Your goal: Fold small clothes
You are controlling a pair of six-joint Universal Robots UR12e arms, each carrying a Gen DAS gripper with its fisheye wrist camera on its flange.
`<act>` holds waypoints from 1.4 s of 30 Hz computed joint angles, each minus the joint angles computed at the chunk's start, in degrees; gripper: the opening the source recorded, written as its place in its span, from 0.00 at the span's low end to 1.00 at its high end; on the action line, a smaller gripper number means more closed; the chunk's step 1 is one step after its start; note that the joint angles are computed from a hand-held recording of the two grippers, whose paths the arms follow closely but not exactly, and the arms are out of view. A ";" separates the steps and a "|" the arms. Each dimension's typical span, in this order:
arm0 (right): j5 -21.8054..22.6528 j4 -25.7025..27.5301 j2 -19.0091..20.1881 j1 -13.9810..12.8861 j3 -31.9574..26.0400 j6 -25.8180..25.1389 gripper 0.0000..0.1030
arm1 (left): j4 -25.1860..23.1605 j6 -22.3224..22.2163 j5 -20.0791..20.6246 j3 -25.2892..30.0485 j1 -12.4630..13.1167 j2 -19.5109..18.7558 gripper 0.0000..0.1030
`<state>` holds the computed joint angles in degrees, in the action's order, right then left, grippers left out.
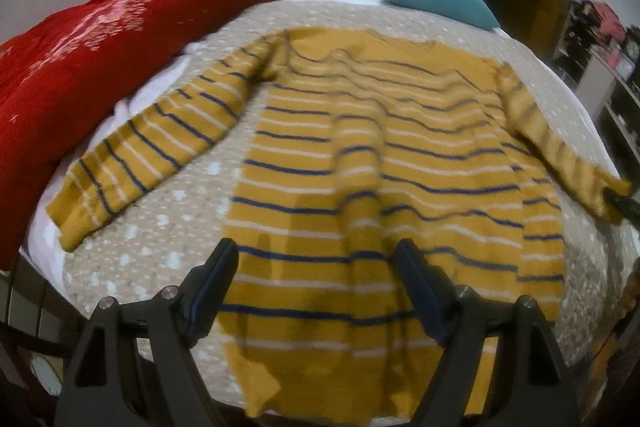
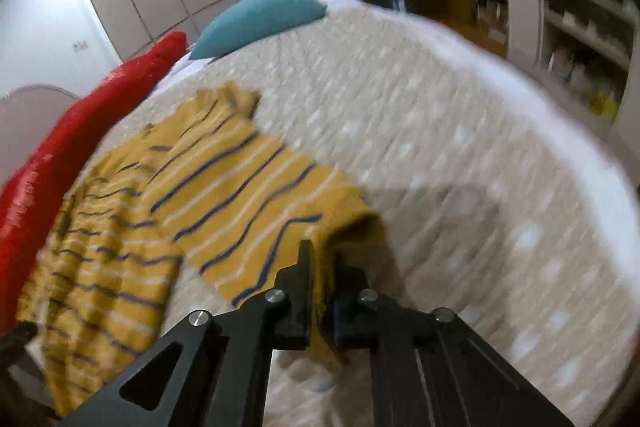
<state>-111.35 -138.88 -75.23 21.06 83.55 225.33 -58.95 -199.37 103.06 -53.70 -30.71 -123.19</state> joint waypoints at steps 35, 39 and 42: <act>29.10 -8.12 5.22 4.46 -3.52 0.47 0.09 | 3.21 -5.07 -7.35 -8.22 3.57 4.16 0.07; 28.21 -12.08 1.29 4.45 1.20 2.52 0.08 | 4.34 -5.67 -6.58 -11.13 3.39 6.93 0.07; 26.38 -12.90 -1.88 4.52 5.49 5.46 0.08 | 4.47 -6.39 -5.09 -13.64 2.89 8.64 0.07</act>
